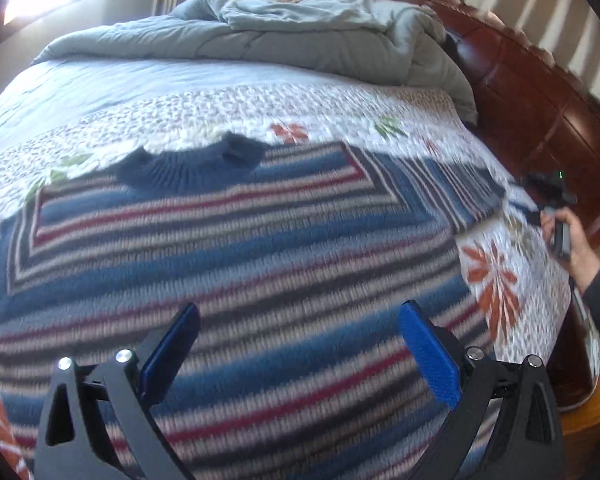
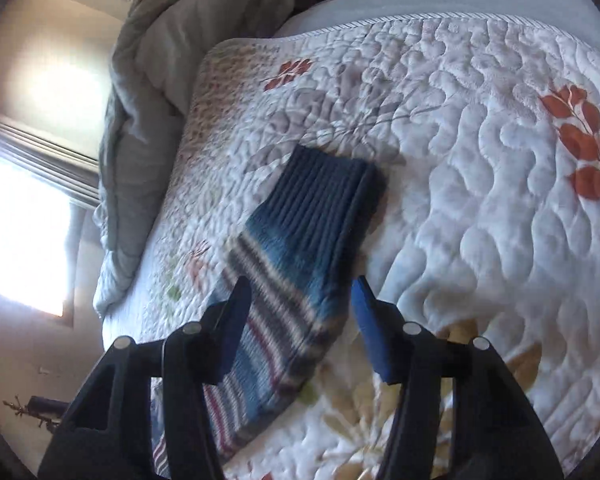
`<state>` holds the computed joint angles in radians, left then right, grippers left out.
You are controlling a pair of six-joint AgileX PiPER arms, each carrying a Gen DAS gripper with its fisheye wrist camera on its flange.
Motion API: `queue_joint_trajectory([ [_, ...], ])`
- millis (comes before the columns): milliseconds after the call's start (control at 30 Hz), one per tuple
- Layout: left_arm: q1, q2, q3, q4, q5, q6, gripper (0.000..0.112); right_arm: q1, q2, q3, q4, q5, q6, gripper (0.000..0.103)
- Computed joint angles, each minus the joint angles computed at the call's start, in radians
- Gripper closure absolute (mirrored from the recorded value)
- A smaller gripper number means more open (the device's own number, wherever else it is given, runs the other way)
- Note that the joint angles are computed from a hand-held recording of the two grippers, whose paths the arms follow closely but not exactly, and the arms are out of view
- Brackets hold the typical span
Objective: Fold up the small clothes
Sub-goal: 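Grasp the sweater sleeve cuff with the right gripper and lift it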
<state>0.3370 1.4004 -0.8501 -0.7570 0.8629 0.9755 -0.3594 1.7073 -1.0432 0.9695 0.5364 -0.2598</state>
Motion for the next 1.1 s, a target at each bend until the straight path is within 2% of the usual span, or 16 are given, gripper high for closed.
queue_joint_trajectory([
  [233, -0.039, 0.213, -0.189, 0.025, -0.022, -0.108, 0.013, 0.016, 0.115, -0.074, 0.001, -0.038, 0.005, 0.045],
  [300, -0.039, 0.28, -0.225, 0.043, 0.0, -0.144, 0.013, 0.032, 0.132, -0.096, -0.019, -0.051, 0.016, 0.048],
  [367, -0.046, 0.317, -0.233, 0.077, -0.013, -0.172, 0.013, 0.051, 0.152, -0.136, -0.076, -0.039, 0.061, 0.075],
  [433, -0.05, 0.337, -0.237, 0.117, -0.021, -0.195, 0.013, 0.076, 0.141, -0.145, -0.122, -0.049, 0.091, 0.089],
  [667, 0.012, 0.27, -0.24, 0.094, 0.068, -0.131, 0.013, 0.228, 0.036, -0.202, -0.426, -0.051, 0.346, 0.091],
  [867, 0.141, 0.213, -0.297, 0.061, 0.233, -0.066, 0.013, 0.422, -0.018, -0.357, -0.673, 0.041, 0.586, 0.091],
  [1100, 0.283, 0.198, -0.356, 0.056, 0.356, -0.017, 0.013, 0.675, 0.012, -0.566, -0.934, 0.173, 0.812, 0.091],
])
